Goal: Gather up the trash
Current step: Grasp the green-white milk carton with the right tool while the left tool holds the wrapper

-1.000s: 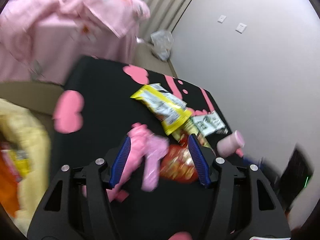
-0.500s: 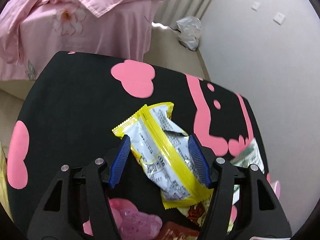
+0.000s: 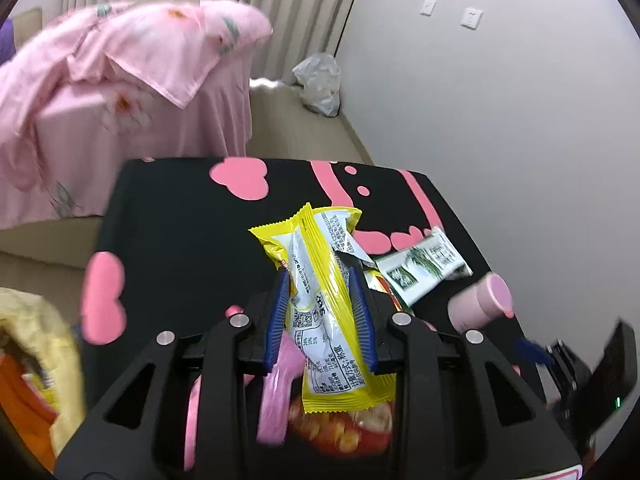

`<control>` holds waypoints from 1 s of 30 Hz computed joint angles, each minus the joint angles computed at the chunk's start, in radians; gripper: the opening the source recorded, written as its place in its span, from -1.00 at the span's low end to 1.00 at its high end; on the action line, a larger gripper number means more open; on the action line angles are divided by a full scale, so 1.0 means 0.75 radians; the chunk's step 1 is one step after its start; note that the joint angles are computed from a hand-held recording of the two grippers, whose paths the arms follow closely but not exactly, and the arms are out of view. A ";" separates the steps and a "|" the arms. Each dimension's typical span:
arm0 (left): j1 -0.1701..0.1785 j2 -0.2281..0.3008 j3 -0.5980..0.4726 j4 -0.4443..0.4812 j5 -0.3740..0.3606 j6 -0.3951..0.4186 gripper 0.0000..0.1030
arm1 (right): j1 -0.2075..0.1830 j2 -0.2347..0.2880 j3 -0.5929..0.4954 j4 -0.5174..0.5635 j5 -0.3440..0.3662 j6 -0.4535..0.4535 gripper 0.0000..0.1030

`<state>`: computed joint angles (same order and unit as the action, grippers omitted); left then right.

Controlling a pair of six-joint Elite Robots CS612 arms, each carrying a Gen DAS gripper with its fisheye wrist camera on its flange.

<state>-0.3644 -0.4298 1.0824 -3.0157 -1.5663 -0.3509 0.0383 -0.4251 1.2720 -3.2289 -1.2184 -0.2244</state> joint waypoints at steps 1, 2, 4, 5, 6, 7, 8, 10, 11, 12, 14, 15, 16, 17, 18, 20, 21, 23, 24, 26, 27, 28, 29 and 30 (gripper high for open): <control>0.002 -0.021 0.034 -0.002 -0.017 0.008 -0.43 | 0.000 -0.002 -0.002 0.015 0.020 -0.003 0.29; 0.003 -0.044 0.079 -0.004 -0.040 0.011 -0.43 | 0.001 -0.004 -0.005 0.034 0.039 -0.007 0.29; -0.001 -0.082 0.161 -0.015 -0.049 0.020 -0.42 | 0.005 -0.007 -0.012 0.066 0.059 -0.016 0.29; -0.006 -0.102 0.211 -0.026 -0.031 0.028 -0.41 | 0.010 -0.006 -0.019 0.080 0.053 -0.014 0.29; -0.013 -0.117 0.255 -0.041 -0.004 0.034 -0.40 | 0.015 -0.006 -0.023 0.087 0.047 -0.009 0.30; -0.018 -0.126 0.288 -0.059 0.027 0.039 -0.40 | 0.022 0.000 -0.044 0.116 0.028 0.004 0.30; -0.025 -0.134 0.322 -0.083 0.073 0.042 -0.39 | 0.027 0.006 -0.059 0.131 0.016 0.016 0.29; -0.029 -0.143 0.374 -0.127 0.111 0.012 -0.38 | 0.040 0.021 -0.101 0.159 -0.029 0.057 0.25; -0.028 -0.147 0.391 -0.141 0.107 -0.003 -0.38 | 0.049 0.031 -0.128 0.169 -0.057 0.068 0.22; -0.027 -0.148 0.406 -0.159 0.109 -0.020 -0.38 | 0.059 0.047 -0.168 0.168 -0.076 0.059 0.21; -0.028 -0.150 0.430 -0.185 0.133 -0.038 -0.38 | 0.073 0.081 -0.236 0.142 -0.108 0.072 0.21; -0.028 -0.151 0.437 -0.191 0.137 -0.042 -0.37 | 0.076 0.097 -0.267 0.136 -0.115 0.087 0.21; -0.029 -0.153 0.446 -0.201 0.139 -0.049 -0.37 | 0.082 0.124 -0.322 0.140 -0.121 0.103 0.21; -0.027 -0.154 0.454 -0.209 0.132 -0.059 -0.37 | 0.089 0.148 -0.376 0.160 -0.135 0.105 0.21; -0.024 -0.154 0.461 -0.217 0.118 -0.065 -0.36 | 0.098 0.178 -0.447 0.200 -0.151 0.093 0.21; -0.020 -0.157 0.476 -0.226 0.095 -0.069 -0.36 | 0.105 0.219 -0.546 0.274 -0.152 0.066 0.00; -0.018 -0.157 0.481 -0.228 0.077 -0.066 -0.36 | 0.108 0.239 -0.597 0.317 -0.159 0.053 -0.03; -0.015 -0.153 0.483 -0.228 0.044 -0.055 -0.36 | 0.112 0.294 -0.728 0.442 -0.130 0.011 -0.09; -0.014 -0.150 0.484 -0.230 0.032 -0.050 -0.36 | 0.113 0.318 -0.786 0.506 -0.109 -0.018 -0.10; -0.010 -0.144 0.485 -0.233 0.013 -0.055 -0.36 | 0.120 0.344 -0.848 0.592 -0.107 -0.070 -0.11; -0.007 -0.141 0.485 -0.236 0.000 -0.064 -0.36 | 0.122 0.353 -0.874 0.645 -0.096 -0.100 -0.11; -0.005 -0.140 0.484 -0.238 -0.008 -0.070 -0.36 | 0.123 0.355 -0.882 0.671 -0.085 -0.110 -0.12; -0.003 -0.138 0.485 -0.242 -0.016 -0.076 -0.36 | 0.122 0.352 -0.878 0.704 -0.066 -0.117 -0.13; -0.001 -0.137 0.487 -0.246 -0.021 -0.080 -0.36 | 0.119 0.336 -0.842 0.698 -0.042 -0.120 -0.13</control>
<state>-0.3653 -0.5325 1.4474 -3.2004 -1.5819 -0.4112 0.1275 -0.1731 0.6401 -2.7052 -1.2501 -0.3147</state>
